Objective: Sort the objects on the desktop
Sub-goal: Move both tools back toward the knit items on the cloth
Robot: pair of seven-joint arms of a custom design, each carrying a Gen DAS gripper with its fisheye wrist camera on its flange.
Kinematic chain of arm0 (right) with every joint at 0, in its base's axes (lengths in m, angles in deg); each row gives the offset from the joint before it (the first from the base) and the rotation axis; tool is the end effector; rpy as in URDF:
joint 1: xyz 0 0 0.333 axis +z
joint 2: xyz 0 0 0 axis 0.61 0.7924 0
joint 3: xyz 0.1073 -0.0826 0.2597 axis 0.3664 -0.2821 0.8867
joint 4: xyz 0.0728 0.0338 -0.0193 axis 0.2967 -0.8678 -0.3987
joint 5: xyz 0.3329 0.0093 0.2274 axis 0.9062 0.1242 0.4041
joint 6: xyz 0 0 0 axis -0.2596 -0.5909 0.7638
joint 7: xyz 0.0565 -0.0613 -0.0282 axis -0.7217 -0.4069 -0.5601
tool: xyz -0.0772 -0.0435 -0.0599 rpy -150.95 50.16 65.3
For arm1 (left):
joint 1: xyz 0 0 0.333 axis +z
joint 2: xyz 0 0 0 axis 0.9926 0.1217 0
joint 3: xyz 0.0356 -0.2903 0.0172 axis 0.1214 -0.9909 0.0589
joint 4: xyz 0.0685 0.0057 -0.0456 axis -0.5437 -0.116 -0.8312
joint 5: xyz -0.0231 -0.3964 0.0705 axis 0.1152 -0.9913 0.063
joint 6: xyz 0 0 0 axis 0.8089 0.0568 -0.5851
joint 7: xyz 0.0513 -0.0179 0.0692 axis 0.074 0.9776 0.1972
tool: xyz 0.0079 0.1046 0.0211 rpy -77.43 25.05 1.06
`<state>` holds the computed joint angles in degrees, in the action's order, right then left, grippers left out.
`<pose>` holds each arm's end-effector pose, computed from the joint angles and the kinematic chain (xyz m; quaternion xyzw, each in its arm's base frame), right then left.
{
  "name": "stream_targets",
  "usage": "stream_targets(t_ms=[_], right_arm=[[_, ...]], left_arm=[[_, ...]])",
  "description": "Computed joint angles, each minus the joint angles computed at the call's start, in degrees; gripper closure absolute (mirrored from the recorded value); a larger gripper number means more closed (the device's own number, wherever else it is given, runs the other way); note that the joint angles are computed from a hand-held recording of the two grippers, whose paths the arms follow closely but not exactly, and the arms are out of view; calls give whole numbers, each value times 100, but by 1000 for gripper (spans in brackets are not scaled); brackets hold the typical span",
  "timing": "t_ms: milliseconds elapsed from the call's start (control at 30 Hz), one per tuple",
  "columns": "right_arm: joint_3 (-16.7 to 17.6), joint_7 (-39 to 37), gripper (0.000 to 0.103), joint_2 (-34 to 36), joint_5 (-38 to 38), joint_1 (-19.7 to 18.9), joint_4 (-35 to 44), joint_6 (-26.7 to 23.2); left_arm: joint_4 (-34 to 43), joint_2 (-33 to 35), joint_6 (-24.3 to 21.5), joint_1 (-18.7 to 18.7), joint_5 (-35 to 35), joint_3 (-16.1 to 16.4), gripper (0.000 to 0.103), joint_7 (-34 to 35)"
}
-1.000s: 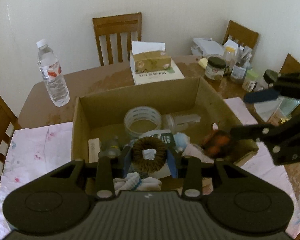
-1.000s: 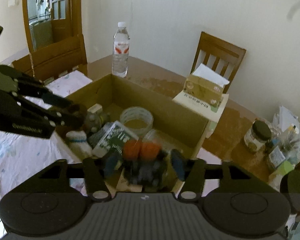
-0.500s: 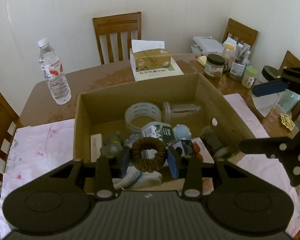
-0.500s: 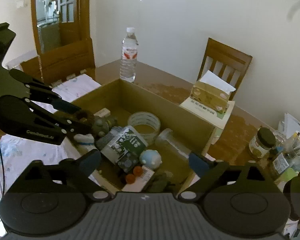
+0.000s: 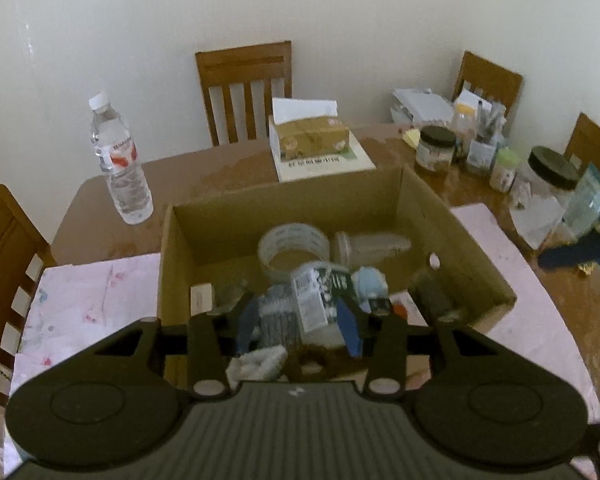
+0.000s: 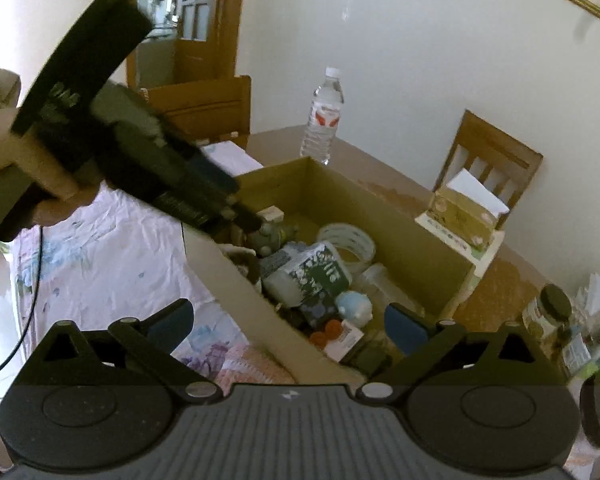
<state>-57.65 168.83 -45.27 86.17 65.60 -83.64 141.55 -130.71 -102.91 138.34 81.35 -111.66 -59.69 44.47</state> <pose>0.4521 0.2577 0.5390 -0.8191 0.4042 -0.2214 0.3415 0.5264 -0.0319 0.5306 -0.5283 0.7572 -0.3019 0.2376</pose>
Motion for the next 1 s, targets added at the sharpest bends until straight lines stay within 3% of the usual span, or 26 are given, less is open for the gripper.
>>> stream_targets(t_ms=[67,167,467,567,800,1000], right_arm=[[23,157,0,-102,77,-6,-60,-51],[79,462,0,-253,29,-66,-238,33],[-125,457,0,-450,294,229,-498,-358],[-52,433,0,-474,297,250,-606,-346],[109,567,0,-501,206,282,-813,-373],[248,1147,0,-595,-52,141,-980,-468]], left_arm=[[6,5,-57,-2,-14,16,41,2],[-173,-122,74,-26,-107,38,28,65],[-771,-762,-119,-59,-351,195,18,257],[-1108,-1070,-94,-105,-451,268,12,316],[-1692,-1489,-187,-147,-573,388,11,378],[-1964,-1596,-380,20,-341,239,11,74]])
